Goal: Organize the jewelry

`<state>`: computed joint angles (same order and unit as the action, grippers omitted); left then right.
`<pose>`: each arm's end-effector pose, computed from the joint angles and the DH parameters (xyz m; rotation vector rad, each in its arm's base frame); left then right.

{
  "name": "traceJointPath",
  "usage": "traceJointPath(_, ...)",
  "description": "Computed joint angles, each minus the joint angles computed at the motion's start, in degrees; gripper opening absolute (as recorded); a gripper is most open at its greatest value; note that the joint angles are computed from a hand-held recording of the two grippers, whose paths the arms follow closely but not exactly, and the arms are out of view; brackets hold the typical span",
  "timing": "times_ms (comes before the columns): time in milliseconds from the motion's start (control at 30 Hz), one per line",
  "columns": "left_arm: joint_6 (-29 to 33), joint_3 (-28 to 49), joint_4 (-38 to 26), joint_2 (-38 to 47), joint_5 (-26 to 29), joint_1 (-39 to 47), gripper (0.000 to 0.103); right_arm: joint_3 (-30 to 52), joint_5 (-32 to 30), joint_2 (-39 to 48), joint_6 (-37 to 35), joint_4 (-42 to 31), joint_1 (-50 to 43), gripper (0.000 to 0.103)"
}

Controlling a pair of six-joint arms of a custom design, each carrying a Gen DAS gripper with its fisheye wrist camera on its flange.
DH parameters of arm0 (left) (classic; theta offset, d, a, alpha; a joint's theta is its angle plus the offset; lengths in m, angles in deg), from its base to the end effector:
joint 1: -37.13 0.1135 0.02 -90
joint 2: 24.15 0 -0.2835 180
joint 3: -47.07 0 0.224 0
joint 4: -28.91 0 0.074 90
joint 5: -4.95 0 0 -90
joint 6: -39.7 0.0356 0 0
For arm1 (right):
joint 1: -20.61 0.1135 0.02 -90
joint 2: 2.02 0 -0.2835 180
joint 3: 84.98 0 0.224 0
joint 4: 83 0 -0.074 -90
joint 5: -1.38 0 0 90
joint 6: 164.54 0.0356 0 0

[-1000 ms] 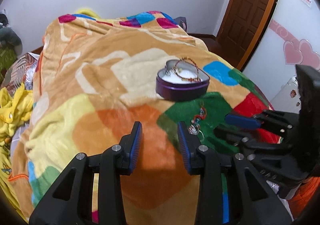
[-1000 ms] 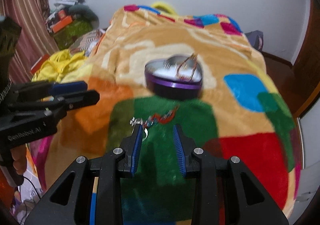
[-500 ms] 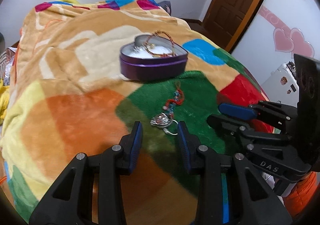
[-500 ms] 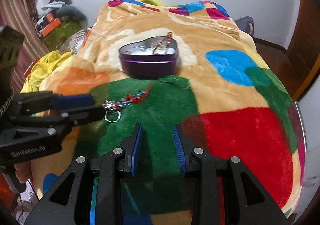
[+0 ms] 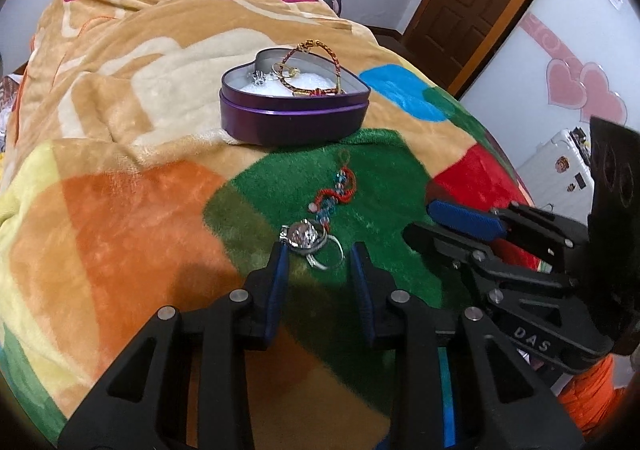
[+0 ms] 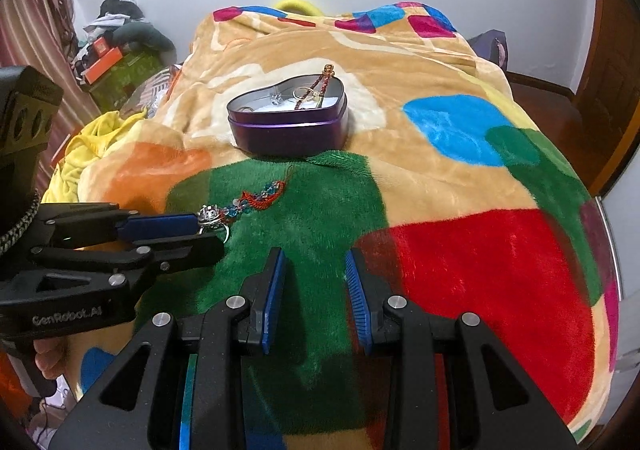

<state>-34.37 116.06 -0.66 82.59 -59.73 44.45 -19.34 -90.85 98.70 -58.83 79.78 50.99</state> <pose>0.3190 0.0256 0.1499 0.3156 2.6139 -0.4724 0.2780 0.1646 0.1766 -0.3389 2.5014 0.3825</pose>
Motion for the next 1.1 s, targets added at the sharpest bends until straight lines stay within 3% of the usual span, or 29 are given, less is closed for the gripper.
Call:
traceJointPath(200, -1.7, 1.4, 0.9, 1.7, -0.5, -0.5, 0.023, -0.6, -1.0, -0.3, -0.1, 0.6, -0.5, 0.028)
traceJointPath(800, -0.8, -2.3, 3.9, -6.2, 0.4, 3.9, 0.022, 2.6, -0.7, 0.0, -0.1, -1.8, 1.4, 0.028)
traceJointPath(1100, 3.3, -2.5, 1.7, -6.0, 1.7, 8.4, 0.022, 9.2, -1.6, 6.2, -0.5, -3.9, 5.5, 0.028)
